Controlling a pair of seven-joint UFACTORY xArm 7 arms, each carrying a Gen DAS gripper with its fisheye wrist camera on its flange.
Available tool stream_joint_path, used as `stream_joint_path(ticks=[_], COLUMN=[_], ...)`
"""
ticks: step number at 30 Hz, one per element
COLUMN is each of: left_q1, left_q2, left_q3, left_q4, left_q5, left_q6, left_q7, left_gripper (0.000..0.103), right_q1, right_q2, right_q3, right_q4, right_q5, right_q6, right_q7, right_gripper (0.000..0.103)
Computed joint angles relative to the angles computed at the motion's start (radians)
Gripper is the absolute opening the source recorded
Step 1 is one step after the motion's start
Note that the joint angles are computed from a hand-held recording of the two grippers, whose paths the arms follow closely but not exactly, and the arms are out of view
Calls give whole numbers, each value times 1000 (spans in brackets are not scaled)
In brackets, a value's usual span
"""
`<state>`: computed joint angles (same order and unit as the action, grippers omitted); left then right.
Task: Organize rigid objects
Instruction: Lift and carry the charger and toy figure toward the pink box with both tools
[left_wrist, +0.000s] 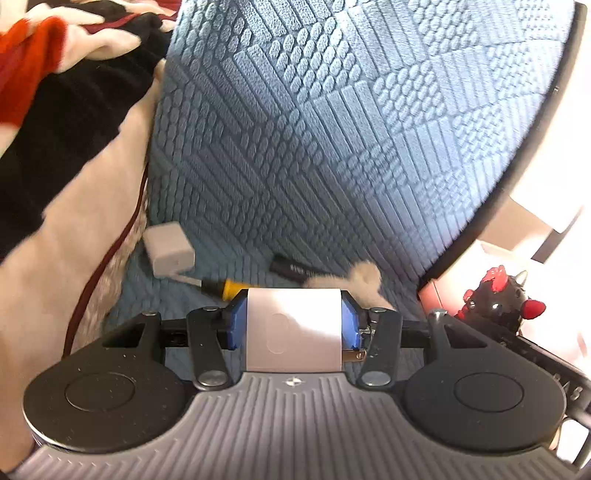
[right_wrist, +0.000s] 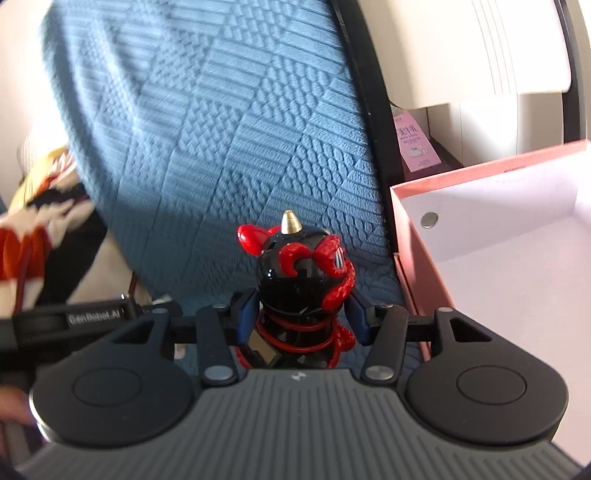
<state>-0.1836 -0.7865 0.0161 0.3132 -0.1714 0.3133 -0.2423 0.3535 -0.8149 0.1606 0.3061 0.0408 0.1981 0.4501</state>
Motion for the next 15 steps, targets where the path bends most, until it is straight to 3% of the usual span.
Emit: stream_joint_path(ticks=[7, 10, 15], left_q1=[-11, -25, -40], left_q2=[-200, -275, -414], left_q3=[-55, -79, -103], left_q4=[-75, -95, -138], left_q5=[1, 7, 14], left_q6=[152, 216, 320], left_q7=[-81, -117, -187], left_gripper=[56, 56, 56], right_q1=[90, 91, 99], right_q2=[-173, -213, -195], right_q3=[-42, -16, 38], right_q4=[-56, -71, -80], right_q5=[43, 48, 25], right_q6=[199, 260, 275], right_q7=[-40, -37, -35], right_gripper=[54, 54, 55])
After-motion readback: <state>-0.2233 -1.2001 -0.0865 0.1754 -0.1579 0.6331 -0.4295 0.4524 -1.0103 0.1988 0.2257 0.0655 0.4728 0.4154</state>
